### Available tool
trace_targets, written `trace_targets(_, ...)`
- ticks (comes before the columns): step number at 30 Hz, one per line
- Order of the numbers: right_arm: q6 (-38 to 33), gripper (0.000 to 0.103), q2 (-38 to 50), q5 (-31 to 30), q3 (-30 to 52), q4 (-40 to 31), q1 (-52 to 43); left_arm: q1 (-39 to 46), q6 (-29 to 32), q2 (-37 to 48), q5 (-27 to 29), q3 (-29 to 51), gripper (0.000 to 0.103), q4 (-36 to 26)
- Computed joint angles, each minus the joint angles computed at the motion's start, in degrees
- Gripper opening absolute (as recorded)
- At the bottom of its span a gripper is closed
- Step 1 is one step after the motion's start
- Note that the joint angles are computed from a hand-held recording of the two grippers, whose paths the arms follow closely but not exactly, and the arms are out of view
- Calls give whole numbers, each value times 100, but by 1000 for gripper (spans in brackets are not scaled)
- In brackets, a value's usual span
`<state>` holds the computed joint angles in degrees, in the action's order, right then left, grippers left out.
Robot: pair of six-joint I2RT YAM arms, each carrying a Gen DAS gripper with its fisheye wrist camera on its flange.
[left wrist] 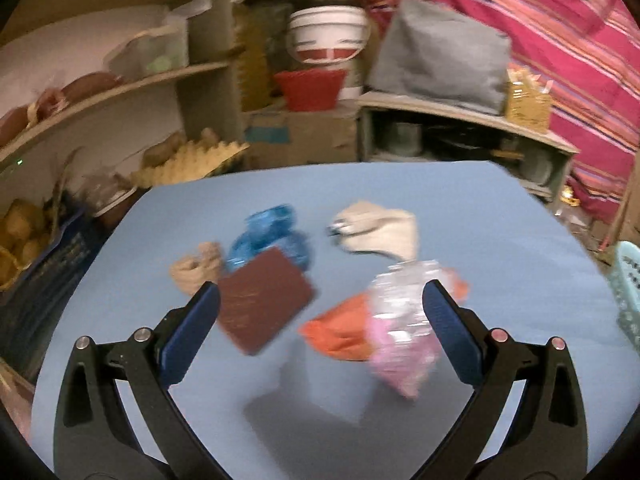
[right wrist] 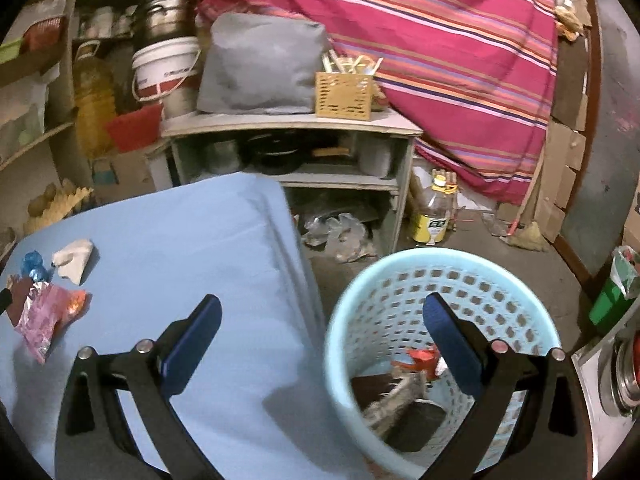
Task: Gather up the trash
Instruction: 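Move the left tool back to the table and grasp the maroon scouring pad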
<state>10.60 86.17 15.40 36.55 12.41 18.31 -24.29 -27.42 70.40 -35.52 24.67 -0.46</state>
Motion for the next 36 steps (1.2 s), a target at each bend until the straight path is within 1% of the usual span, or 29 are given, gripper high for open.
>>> trace_targets(2, 92, 98, 201, 81, 148, 2, 221, 429, 177, 181, 152, -49, 98, 183)
trace_targets(5, 209, 98, 492, 190, 402, -34, 538, 996, 414, 438, 538, -98, 98, 412)
trace_targets(8, 230, 98, 798, 319, 666, -108, 888, 1636, 595, 630, 1330, -136, 98, 634)
trace_targets(10, 203, 98, 966, 436, 822, -165, 1112, 1913, 662, 763, 1685, -162, 97, 799)
trace_targets(12, 176, 98, 1089, 528, 940, -196, 1264, 2034, 710, 874, 1889, -127, 96, 829)
trace_targets(13, 181, 98, 1141, 569, 984, -203, 1351, 2081, 720, 899, 2004, -123, 88, 847)
trace_targets(14, 189, 98, 1197, 582, 1046, -219, 1399, 2124, 738, 909, 2124, -126, 83, 866)
trace_targets(15, 210, 98, 1240, 596, 1088, -232, 1460, 2166, 770, 958, 2230, -105, 73, 883)
trace_targets(16, 236, 98, 1278, 593, 1125, -247, 1526, 2190, 790, 1002, 2286, -97, 64, 899)
trace_targets(17, 245, 98, 1317, 585, 1170, -263, 1556, 2183, 789, 1027, 2305, -87, 61, 893)
trace_targets(18, 260, 98, 1351, 589, 1205, -279, 1614, 2206, 810, 1040, 2348, -98, 51, 923)
trace_targets(19, 243, 98, 1382, 577, 1231, -276, 1624, 2218, 821, 1001, 2375, -131, 46, 955)
trace_targets(20, 231, 98, 1410, 602, 1254, -278, 1676, 2233, 842, 925, 2399, -186, 45, 1005)
trace_targets(22, 199, 98, 1453, 652, 1283, -277, 1757, 2230, 859, 754, 2391, -300, 35, 1079)
trace_targets(23, 193, 98, 1461, 688, 1279, -275, 1814, 2239, 875, 642, 2416, -359, 34, 1094)
trace_targets(25, 196, 98, 1484, 731, 1281, -273, 1886, 2266, 879, 465, 2521, -425, 28, 1070)
trace_targets(26, 208, 98, 1499, 732, 1297, -286, 1910, 2280, 890, 359, 2523, -463, 27, 1049)
trace_targets(27, 224, 98, 1514, 724, 1311, -292, 1927, 2272, 901, 246, 2478, -498, 25, 1011)
trace_targets(31, 397, 98, 1569, 724, 1380, -330, 2104, 2358, 940, -434, 2491, -701, 17, 801)
trace_targets(36, 655, 98, 1692, 686, 1536, -418, 2433, 2456, 1091, -1349, 2260, -938, 15, 445)
